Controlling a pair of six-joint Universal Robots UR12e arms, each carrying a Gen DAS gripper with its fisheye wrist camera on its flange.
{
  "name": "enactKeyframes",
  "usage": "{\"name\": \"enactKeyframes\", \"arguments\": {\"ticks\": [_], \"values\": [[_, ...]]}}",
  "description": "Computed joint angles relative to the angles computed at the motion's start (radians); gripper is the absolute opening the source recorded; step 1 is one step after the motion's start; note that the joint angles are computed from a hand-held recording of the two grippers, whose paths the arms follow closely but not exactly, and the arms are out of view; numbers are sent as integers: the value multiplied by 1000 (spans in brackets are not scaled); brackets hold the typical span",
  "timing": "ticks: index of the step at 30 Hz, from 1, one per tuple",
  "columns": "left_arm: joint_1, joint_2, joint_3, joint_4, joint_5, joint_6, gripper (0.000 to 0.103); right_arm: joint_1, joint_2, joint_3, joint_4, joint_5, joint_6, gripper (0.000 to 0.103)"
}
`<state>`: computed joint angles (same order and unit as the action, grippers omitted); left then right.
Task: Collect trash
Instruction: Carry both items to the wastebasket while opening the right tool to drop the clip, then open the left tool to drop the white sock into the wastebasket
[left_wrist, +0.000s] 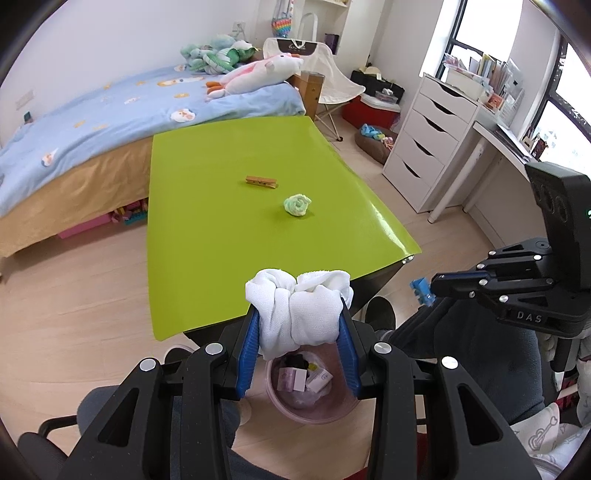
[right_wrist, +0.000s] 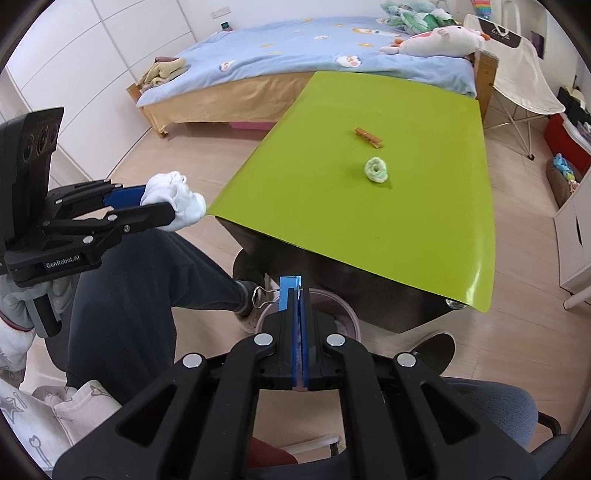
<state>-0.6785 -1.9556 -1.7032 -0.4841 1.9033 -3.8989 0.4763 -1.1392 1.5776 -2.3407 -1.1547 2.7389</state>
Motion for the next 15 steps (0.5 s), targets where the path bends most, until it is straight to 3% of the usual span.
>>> {"name": "enactKeyframes", "arguments": {"ticks": [2, 4, 6, 8, 11, 15], "values": [[0, 2, -1, 3, 3, 3, 38, 0, 4, -3, 2, 5, 1, 3], [0, 3, -3, 6, 5, 6, 38, 1, 6, -6, 3, -3, 5, 15], [1, 4, -3, 4, 4, 10, 38, 1, 8, -6, -8, -2, 22, 70], [3, 4, -3, 5, -4, 17, 38, -1, 7, -3, -21, -1, 35, 74], [4, 2, -1, 9, -19, 26, 38, -4, 4, 3, -45, -11, 55, 92], [4, -1, 3, 19, -36, 43, 38, -9, -2, 12, -80, -30, 82, 98]]}}
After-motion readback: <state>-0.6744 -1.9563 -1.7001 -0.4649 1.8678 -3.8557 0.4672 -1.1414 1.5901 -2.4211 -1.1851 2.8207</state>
